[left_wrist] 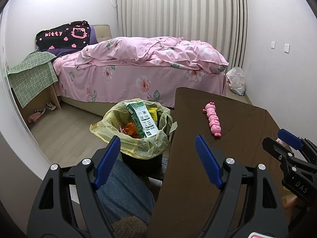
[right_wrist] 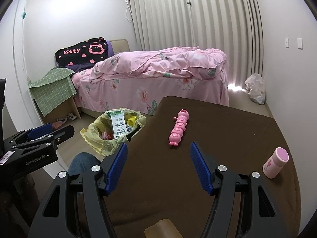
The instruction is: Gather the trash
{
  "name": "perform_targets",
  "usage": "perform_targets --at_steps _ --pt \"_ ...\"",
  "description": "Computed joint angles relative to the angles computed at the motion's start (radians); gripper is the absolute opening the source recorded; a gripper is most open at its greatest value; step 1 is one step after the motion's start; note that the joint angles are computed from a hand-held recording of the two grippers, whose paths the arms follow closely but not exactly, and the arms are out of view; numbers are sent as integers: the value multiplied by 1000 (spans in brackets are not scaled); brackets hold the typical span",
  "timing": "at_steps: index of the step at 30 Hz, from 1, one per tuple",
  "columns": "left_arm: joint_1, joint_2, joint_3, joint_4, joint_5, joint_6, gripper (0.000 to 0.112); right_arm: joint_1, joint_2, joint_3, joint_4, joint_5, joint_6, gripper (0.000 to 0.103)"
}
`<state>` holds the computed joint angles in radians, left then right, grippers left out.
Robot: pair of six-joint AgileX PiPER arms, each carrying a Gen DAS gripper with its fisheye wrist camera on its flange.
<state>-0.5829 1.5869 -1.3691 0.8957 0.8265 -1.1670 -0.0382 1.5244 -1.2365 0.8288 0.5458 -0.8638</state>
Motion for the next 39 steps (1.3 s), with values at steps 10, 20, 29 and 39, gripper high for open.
perform_targets --at_steps 10,20,29,39 --pt "-2 1 3 5 -1 -4 74 4 -8 3 -5 -3 5 62" --pt "0 4 8 6 -9 -6 74 12 -10 18 -3 -20 -2 62" --pt "10 0 23 4 -25 -4 74 15 -7 16 -7 -21 3 62" --pt "17 0 26 -6 -38 14 74 18 -6 20 -1 -31 -4 62"
